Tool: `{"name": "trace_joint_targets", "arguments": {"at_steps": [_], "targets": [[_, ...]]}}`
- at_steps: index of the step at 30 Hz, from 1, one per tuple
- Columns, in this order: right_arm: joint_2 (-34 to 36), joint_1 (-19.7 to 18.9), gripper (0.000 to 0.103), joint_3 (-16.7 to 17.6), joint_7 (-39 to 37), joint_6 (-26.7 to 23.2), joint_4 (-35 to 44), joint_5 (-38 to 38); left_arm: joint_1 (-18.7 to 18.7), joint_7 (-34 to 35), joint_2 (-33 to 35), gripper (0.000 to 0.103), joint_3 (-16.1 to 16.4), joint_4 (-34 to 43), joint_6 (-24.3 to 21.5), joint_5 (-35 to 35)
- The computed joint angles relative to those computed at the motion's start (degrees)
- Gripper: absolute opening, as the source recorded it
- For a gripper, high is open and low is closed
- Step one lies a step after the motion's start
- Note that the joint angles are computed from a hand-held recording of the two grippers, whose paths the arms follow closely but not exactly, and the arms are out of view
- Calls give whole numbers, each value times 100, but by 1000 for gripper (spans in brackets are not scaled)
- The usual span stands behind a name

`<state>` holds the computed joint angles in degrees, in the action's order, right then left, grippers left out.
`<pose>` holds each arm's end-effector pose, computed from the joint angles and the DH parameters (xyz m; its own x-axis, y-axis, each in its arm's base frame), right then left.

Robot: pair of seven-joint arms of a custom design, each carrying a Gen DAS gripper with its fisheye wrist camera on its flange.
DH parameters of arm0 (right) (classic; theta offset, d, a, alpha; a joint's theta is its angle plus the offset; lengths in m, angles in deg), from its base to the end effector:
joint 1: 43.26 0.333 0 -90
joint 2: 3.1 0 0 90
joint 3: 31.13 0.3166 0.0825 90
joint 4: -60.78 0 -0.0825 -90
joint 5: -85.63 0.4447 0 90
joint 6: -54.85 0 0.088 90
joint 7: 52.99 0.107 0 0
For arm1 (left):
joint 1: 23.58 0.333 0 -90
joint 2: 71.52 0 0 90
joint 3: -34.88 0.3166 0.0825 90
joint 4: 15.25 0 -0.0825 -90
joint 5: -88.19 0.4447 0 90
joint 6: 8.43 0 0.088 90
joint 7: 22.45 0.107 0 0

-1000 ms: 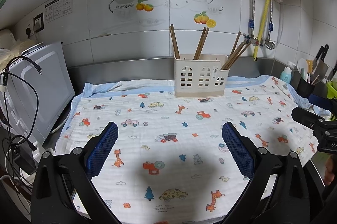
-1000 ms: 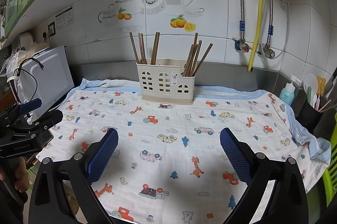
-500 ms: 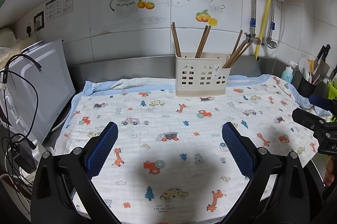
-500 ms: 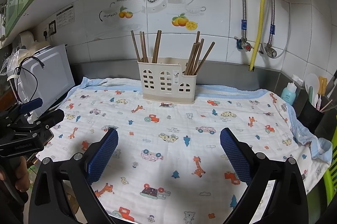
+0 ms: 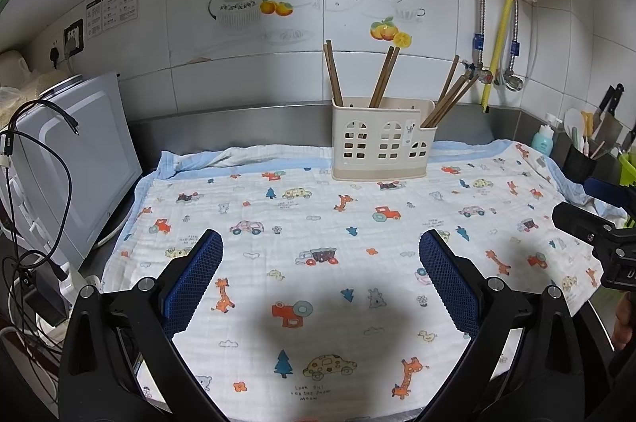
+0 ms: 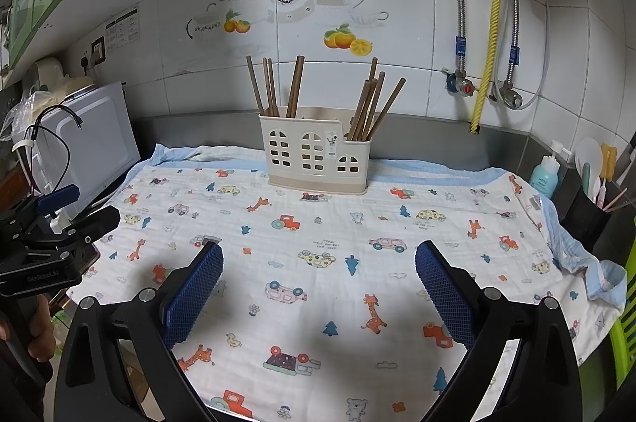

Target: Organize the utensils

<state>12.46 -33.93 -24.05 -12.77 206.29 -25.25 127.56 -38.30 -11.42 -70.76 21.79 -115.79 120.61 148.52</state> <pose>0.7308 0.1843 0.5998 0.6146 -0.7879 -0.0372 -0.4240 -0.2902 -0.8579 0.6036 -0.2902 0.6024 0.3907 -0.9205 -0.0101 -0.4658 -0.1882 -0.8646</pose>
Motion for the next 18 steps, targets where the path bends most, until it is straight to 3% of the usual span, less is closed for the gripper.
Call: {"name": "trace_joint_targets", "arguments": {"at_steps": [18], "targets": [[34, 14, 94, 10, -2, -16, 11, -38, 6, 13, 37, 98, 24, 12, 67, -39]]}}
